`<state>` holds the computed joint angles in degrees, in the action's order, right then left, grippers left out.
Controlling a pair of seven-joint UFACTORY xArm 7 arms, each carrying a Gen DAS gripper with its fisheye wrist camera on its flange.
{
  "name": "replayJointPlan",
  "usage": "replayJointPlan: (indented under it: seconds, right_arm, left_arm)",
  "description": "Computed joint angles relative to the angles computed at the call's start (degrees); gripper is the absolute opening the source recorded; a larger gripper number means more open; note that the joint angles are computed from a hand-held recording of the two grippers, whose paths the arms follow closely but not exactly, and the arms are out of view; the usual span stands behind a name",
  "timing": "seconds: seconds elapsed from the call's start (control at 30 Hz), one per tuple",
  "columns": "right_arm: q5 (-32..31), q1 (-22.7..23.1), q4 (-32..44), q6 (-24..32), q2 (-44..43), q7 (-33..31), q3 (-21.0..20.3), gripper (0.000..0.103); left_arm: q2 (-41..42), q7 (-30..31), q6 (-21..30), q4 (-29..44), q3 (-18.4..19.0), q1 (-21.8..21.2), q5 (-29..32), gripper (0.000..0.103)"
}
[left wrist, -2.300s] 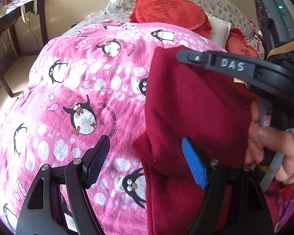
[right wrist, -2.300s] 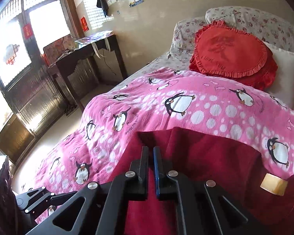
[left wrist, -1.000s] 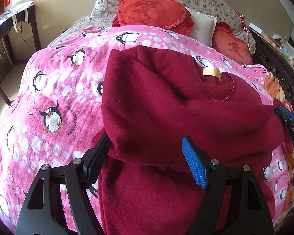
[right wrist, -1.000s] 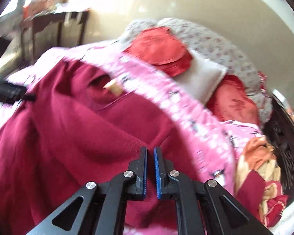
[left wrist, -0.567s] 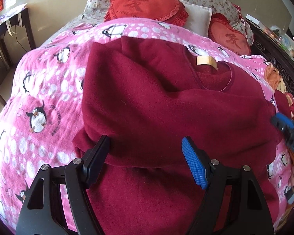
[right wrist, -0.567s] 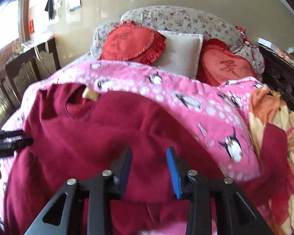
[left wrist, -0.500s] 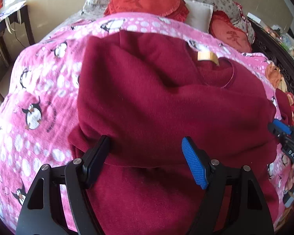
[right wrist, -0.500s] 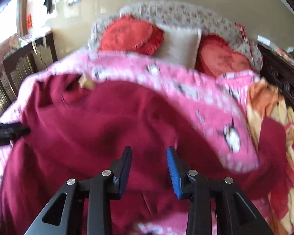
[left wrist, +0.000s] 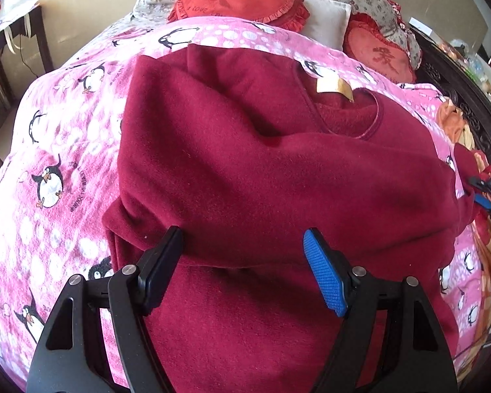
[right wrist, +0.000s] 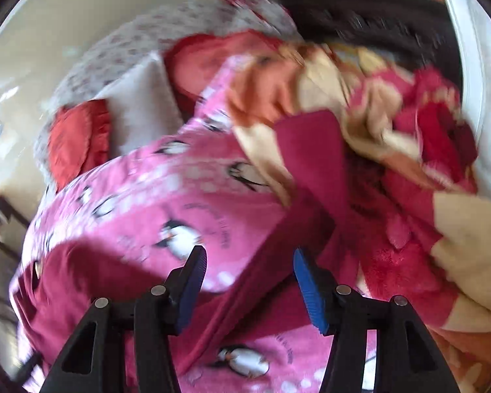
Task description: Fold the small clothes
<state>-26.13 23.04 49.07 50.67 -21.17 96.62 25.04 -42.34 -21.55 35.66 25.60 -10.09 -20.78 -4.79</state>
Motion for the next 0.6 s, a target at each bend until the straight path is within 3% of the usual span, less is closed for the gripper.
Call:
replayJointPlan:
  seconds: [0.2, 0.3, 0.33, 0.47, 0.6]
  right_arm:
    - [2.9, -0.5, -3.9, -7.3, 1.4, -4.5, -3.8, 0.052]
    - [1.5, -1.3, -4.2, -6.2, 1.2, -5.9, -3.1, 0.022]
    - [2.0, -1.1, -4.7, -6.1, 0.3, -6.3, -3.3, 0.019]
    - [0.3, -1.9, -5.6, -8.6, -4.9, -5.8, -1.5, 0.015]
    - [-4.5, -3.3, 3.7, -11.0, -2.9, -9.7, 2.9, 0.015]
  left_arm:
    - [0.9, -0.4, 0.3, 0.9, -0.6, 0.1, 0.7, 0.077]
    - [0.8, -0.5, 0.1, 1.0, -0.3, 0.2, 0.6, 0.077]
    - [0.5, -0.3, 0.0, 0.9, -0.1, 0.2, 0.6, 0.077]
    - [-1.2, -0.2, 0.0, 0.7, 0.7, 1.0, 0.6, 0.077]
    - [-3.5, -0.5, -0.3, 0.5, 1.9, 2.2, -0.1, 0.077]
